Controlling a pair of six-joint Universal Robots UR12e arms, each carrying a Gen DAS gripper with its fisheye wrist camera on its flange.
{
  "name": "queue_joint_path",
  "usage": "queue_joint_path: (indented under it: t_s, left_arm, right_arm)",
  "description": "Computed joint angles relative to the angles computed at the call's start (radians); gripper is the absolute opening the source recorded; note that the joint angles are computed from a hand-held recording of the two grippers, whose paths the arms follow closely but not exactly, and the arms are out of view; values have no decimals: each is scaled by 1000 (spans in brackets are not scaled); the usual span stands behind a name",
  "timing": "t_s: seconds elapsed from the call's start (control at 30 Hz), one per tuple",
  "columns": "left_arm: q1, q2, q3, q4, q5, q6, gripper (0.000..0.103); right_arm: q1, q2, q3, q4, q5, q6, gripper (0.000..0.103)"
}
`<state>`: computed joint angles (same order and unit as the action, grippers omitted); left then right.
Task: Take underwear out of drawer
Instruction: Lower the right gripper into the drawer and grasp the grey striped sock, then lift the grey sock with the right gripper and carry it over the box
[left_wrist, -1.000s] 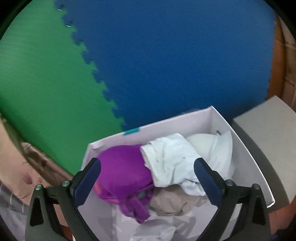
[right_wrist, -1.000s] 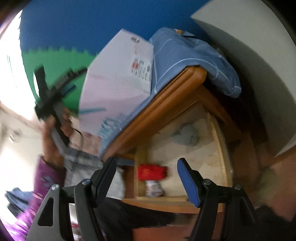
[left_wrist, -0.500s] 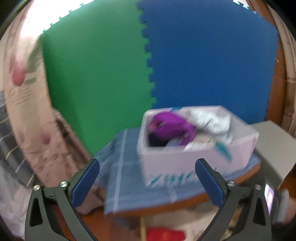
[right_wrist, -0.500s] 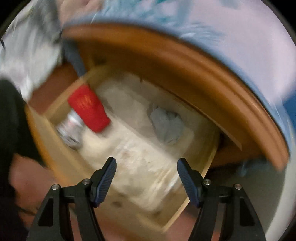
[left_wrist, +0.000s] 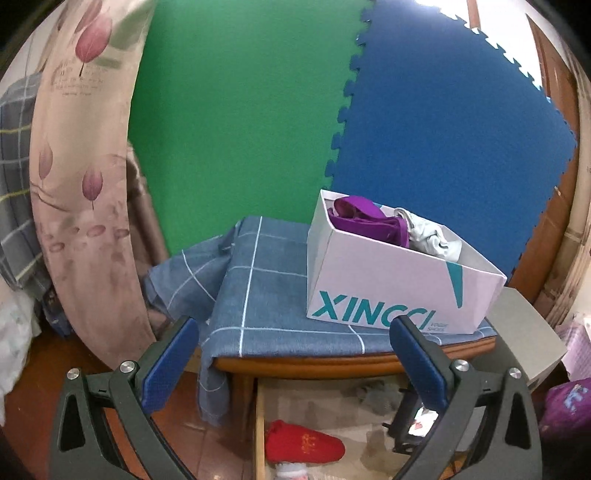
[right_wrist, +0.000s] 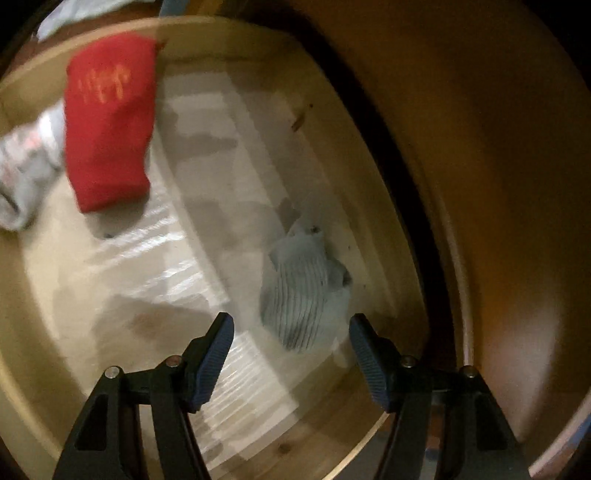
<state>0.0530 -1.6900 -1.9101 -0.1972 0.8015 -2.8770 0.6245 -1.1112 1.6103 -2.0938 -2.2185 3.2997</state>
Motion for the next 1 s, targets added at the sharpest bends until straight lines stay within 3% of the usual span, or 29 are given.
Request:
queue_joint_path:
  t_s: [0.3, 0.47, 0.53, 0.57, 0.67, 0.87, 1.0]
  left_arm:
    - [-7, -10, 11, -52, -2, 19, 103]
    - [-19, -9, 12, -66, 8, 56, 103]
    - [-24, -8, 11, -66, 15, 74, 103]
    - [-26, -7, 9, -63, 17, 81, 103]
    - [-32, -3, -1, -35, 24, 103, 103]
    - [-39, -2, 5, -80, 40, 136, 103]
    - [-37, -6, 26, -166, 36, 132, 103]
  right_arm:
    - [-25, 31, 20, -64, -65, -2, 67]
    - [-45, 22, 27, -100, -15, 39, 66]
    - [-50, 15, 36, -124, 8, 11, 57]
    - [-54, 11, 36, -122, 39, -1, 35]
    - [-48, 17, 17, -67, 27, -18, 26]
    - [-58, -35, -12, 34, 208, -43, 23]
    - [-85, -103, -4, 47, 403, 40, 23]
